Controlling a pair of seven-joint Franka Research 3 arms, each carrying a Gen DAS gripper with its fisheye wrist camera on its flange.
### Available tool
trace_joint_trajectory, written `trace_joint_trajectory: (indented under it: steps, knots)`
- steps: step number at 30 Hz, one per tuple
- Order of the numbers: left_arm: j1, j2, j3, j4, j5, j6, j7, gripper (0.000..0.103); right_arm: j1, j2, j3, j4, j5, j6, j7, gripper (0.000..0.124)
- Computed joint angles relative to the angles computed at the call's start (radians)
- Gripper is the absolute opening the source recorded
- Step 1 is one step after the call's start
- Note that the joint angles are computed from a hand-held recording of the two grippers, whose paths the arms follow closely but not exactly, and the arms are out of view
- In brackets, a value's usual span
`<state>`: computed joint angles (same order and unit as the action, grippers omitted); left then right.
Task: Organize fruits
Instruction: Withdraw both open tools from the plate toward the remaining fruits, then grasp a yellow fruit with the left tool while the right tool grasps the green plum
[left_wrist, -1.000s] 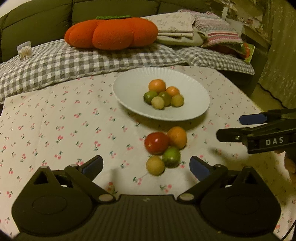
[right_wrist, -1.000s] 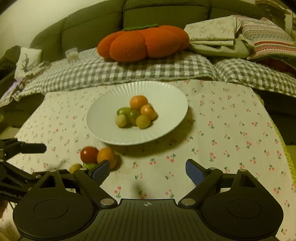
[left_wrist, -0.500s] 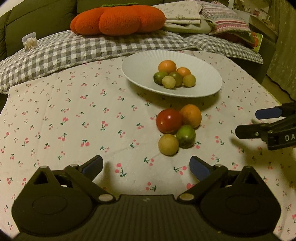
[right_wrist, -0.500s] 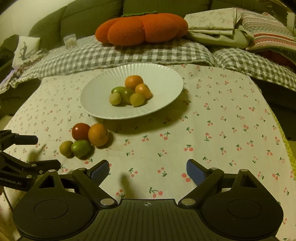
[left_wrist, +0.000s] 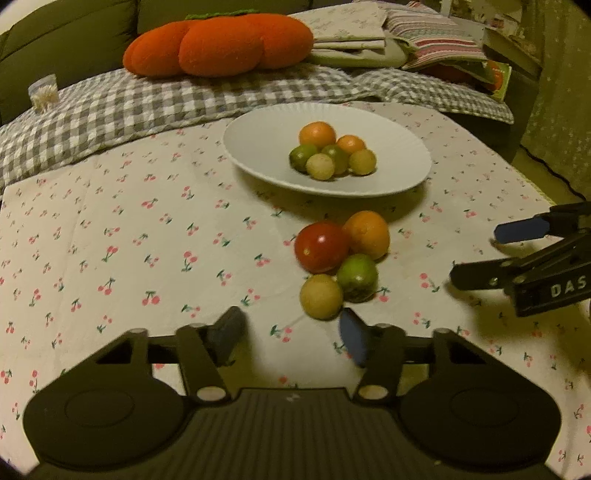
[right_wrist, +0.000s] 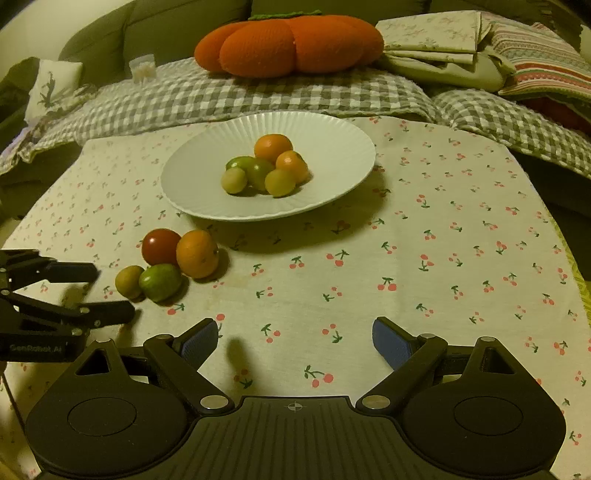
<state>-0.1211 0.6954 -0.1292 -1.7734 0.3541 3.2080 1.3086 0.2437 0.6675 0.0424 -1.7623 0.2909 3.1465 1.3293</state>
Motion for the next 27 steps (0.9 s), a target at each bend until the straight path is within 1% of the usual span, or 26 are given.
trace_joint_trajectory:
  steps: [1, 2, 3, 5, 6, 10, 16, 21, 27]
  knots:
    - [0.011, 0.002, -0.013, 0.001, 0.004, 0.006, 0.008, 0.047, 0.001, 0.001, -0.001, 0.001, 0.000, -0.001, 0.000, 0.092]
    - [0.034, 0.006, -0.039, 0.003, 0.008, 0.007, 0.021, 0.043, 0.003, 0.002, -0.002, 0.003, 0.000, -0.003, 0.000, 0.092]
    - [0.064, 0.012, -0.075, 0.007, 0.011, 0.003, 0.036, 0.037, 0.003, 0.004, -0.002, 0.006, -0.001, -0.005, 0.000, 0.092]
    - [0.105, 0.023, -0.126, 0.013, 0.013, -0.005, 0.065, 0.033, 0.005, 0.006, -0.003, 0.008, -0.003, -0.007, -0.002, 0.092]
    - [0.109, 0.026, -0.133, 0.015, 0.014, -0.005, 0.075, 0.030, 0.007, 0.007, -0.004, 0.009, -0.004, -0.008, -0.002, 0.092]
    - [0.095, 0.028, -0.123, 0.018, 0.010, -0.002, 0.095, 0.023, 0.011, 0.009, -0.004, 0.013, -0.005, -0.010, -0.003, 0.092]
    - [0.109, 0.023, -0.135, 0.016, -0.010, -0.016, 0.106, 0.022, 0.021, 0.014, -0.008, 0.022, -0.010, -0.016, -0.002, 0.092]
    - [0.085, 0.002, -0.096, -0.001, -0.026, -0.017, 0.085, 0.022, 0.025, 0.020, -0.004, 0.033, -0.013, -0.024, -0.004, 0.092]
    - [0.080, -0.018, -0.072, -0.022, -0.032, -0.015, 0.062, 0.022, 0.023, 0.032, 0.017, 0.058, -0.013, -0.042, -0.014, 0.092]
